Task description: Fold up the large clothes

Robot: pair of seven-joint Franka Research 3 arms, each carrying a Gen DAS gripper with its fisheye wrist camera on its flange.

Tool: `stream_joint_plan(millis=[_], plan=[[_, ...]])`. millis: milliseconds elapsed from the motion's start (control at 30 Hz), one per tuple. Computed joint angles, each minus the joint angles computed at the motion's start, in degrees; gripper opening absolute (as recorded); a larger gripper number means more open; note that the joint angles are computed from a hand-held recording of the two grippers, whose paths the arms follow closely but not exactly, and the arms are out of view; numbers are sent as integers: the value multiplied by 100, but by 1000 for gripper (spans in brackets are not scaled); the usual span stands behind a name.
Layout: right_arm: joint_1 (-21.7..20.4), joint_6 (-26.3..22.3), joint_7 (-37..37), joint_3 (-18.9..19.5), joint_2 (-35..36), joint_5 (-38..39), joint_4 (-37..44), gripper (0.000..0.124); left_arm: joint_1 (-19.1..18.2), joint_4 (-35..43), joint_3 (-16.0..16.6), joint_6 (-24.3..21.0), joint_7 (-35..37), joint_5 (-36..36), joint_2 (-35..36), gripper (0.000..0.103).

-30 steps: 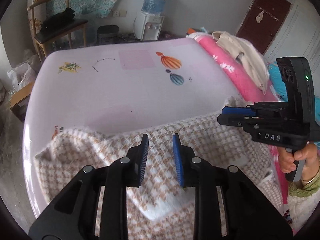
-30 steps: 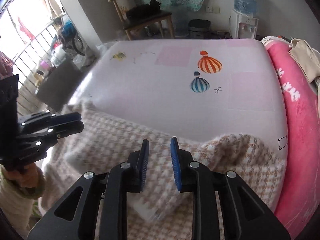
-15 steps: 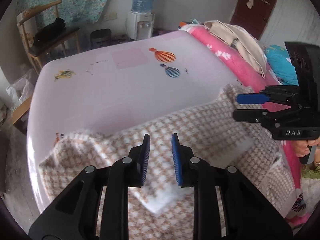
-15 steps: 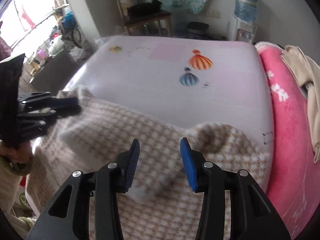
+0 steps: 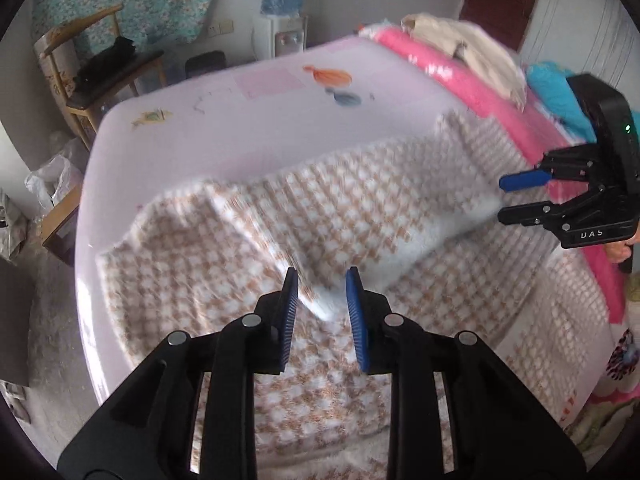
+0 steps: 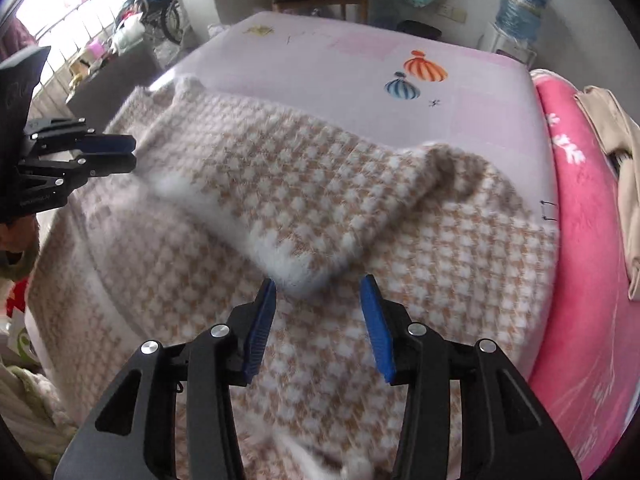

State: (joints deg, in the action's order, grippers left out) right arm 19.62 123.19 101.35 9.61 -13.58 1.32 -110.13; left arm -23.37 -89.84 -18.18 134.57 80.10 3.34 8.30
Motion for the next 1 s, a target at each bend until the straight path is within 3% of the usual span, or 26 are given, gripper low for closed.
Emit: stream_joint_plan(millis=[67, 233, 400, 467, 600, 667, 733, 800, 833, 867, 1000], plan=[[12, 291, 31, -36, -16, 172, 80, 43, 19, 127, 12, 201, -18, -40, 44, 25], [34, 811, 419, 101, 700, -212, 707, 45, -294, 1416, 77, -89, -532, 530, 977, 25], [228, 740, 923, -68, 1581, -724, 1204, 45, -789, 2998, 400, -1132, -1007, 1143, 2245, 25], [266, 990, 896, -162, 1526, -536, 1035, 45, -781, 2844, 419, -944, -966, 1214, 2250, 25], [365, 595, 1052, -199, 1465, -544, 1246, 45, -768, 2933, 392, -1124, -871, 1121, 2179, 24], [375, 886, 782, -185, 1177, -100, 954, 45, -628, 2405, 272, -672, -702, 972, 1820, 24], [398, 870, 758, -121, 1080, -179, 825, 45, -475, 1964, 88, -352, -385, 690, 1544, 25], [423, 643, 844, -68, 1208, -392, 832, 46, -567, 1960, 85, -619, -282, 747, 1578, 27], [424, 826, 843, -82, 1168, -344, 680, 48, -745, 1937, 250, -722, -314, 881, 1602, 28], [430, 913, 861, -80, 1094, -369, 583, 48, -741, 1716, 219, -507, -434, 1132, 1501, 28], [436, 612, 1192, -51, 901, -325, 632, 48, -690, 1565, 170, -569, -616, 1058, 1254, 28]])
